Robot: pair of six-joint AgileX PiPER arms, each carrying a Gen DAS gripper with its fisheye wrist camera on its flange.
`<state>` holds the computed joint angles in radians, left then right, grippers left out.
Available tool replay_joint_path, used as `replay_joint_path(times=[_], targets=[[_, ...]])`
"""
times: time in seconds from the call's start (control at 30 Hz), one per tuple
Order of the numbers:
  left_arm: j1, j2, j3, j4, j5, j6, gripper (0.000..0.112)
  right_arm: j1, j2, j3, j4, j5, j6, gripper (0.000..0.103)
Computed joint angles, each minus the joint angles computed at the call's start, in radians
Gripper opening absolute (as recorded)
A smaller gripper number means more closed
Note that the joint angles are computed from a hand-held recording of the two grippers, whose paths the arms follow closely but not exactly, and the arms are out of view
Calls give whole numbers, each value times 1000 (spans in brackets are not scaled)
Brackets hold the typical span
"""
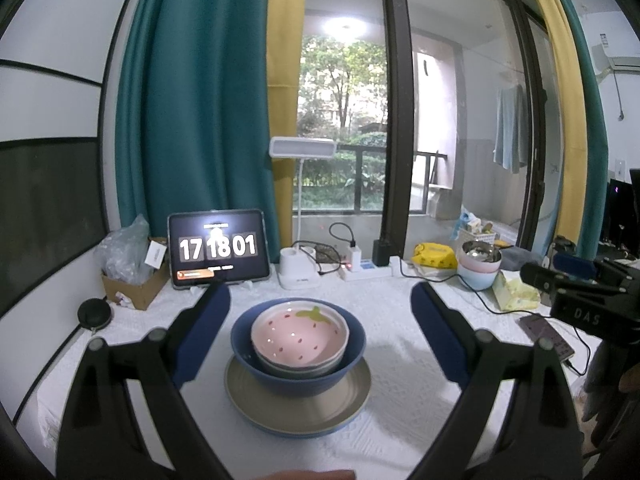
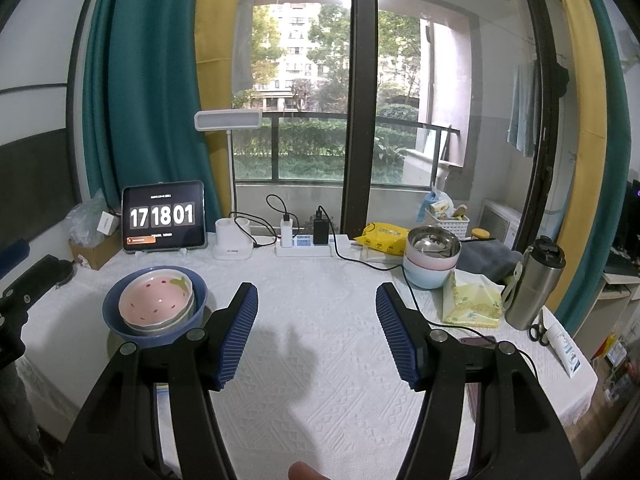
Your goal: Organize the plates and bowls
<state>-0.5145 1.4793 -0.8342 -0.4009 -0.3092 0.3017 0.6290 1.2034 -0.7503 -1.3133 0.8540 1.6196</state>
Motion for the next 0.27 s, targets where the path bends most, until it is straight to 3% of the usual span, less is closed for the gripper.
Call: replay_joint_path(times=[0.27], targets=[[3, 1, 4, 37, -2, -38, 93, -7, 16, 0, -1, -18, 5, 65]])
